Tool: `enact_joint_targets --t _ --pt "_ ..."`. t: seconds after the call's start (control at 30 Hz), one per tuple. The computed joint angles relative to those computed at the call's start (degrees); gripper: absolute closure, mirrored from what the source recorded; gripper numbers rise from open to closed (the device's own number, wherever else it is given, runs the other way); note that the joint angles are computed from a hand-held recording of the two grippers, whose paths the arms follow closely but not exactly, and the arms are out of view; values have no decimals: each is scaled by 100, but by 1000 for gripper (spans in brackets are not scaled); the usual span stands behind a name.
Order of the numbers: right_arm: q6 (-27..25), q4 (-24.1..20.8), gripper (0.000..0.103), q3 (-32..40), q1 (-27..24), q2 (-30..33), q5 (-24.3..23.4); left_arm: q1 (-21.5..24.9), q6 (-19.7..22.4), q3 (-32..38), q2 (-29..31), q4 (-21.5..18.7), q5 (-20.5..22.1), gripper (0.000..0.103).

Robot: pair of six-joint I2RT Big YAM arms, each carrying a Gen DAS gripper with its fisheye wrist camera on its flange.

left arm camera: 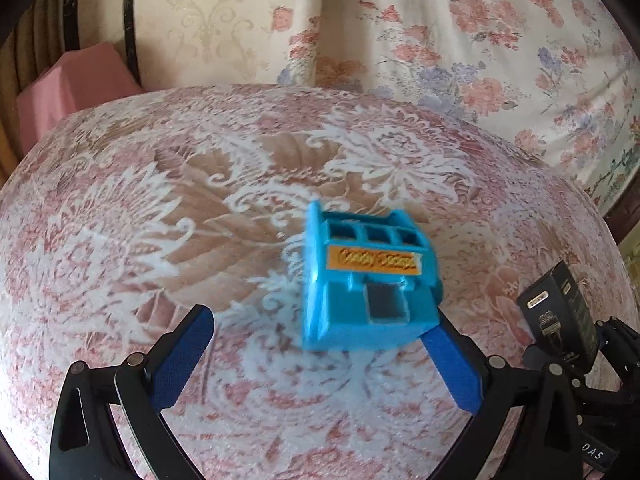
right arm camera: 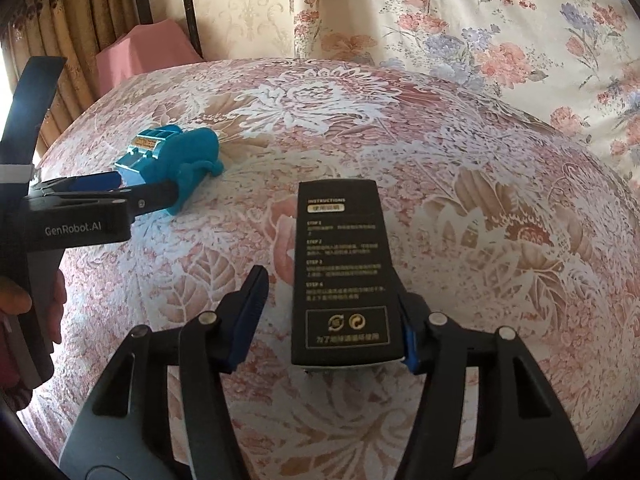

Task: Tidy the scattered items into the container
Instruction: 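Grasp the blue Candy Jackpot toy with the left tool while the right tool grasps the black box, then carry the blue toy and black box over the purple container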

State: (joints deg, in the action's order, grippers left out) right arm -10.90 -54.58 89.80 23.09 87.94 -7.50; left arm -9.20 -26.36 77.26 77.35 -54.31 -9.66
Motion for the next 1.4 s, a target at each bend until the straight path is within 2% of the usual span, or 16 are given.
enact_joint_targets --t 0.1,0.23,0.43,0.5,0.57,0.63,0.7,0.83,0.93,1.13,1.4 --pt "-17 -12 43 21 9 15 33 -50 136 104 118 36 76 0" --pt "-45 -15 43 39 10 31 59 -99 196 228 293 26 -150 0" --pt "-97 44 45 26 20 33 189 -33 309 47 186 196 -123 1" --pt "-97 94 55 7 29 26 269 -40 444 -14 139 277 -119 7" --pt "-33 109 57 5 15 24 259 -74 601 0 131 237 -162 23" --pt "-13 92 58 14 7 24 251 -117 782 29 130 163 -215 32" --pt "-5 77 58 20 2 23 249 -116 976 4 100 156 -199 35" --pt "17 91 58 8 22 14 300 4 1216 -115 -14 270 10 47" --pt "32 107 58 5 43 17 345 85 1335 -188 -71 367 192 47" --pt "58 201 60 -62 70 -19 430 176 1290 -392 -216 666 494 48" --pt "112 294 61 -130 50 -83 366 175 1331 -484 -338 760 626 48"
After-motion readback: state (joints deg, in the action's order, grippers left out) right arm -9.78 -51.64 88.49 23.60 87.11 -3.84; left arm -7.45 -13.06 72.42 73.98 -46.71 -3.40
